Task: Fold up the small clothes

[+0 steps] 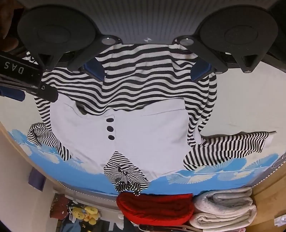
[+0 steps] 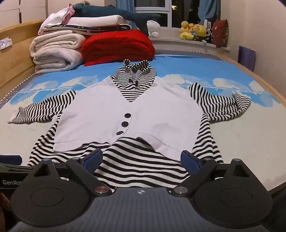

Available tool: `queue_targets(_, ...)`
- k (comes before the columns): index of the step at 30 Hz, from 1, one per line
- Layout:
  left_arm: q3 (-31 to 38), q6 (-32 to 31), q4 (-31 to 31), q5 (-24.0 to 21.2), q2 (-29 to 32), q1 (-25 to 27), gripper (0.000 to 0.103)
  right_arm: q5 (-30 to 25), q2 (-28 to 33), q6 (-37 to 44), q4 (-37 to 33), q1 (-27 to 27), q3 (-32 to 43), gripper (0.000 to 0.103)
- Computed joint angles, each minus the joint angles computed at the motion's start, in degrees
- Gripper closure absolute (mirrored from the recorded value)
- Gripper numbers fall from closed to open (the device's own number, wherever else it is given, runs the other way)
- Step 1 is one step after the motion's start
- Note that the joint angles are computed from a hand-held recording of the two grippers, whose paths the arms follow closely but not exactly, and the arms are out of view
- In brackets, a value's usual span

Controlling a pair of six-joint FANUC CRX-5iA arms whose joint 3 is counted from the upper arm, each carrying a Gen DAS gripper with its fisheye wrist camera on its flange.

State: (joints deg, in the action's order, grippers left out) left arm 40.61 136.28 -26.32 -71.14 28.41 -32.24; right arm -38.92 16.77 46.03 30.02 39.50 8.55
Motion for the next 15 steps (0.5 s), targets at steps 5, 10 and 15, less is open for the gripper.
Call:
queue_targets(5,-0.1,0.1,0.1,0.1,0.1,0.0,0.001,-1.1,-0.7,-4.0,3.7,3.0,-1.8,0.013)
queue_targets(10,-0.2,0.1,0.2,0.3,0.2,0.1,0.001,-1.2,-0.7,-3.9,3.7,3.0,-1.7,0.014)
queue_targets(15,-0.4,0.4,0.0,0.0,-0.1,-0.1,0.001,-1.3,-0.7,-3.8,3.6,3.1,-1.8,0.014)
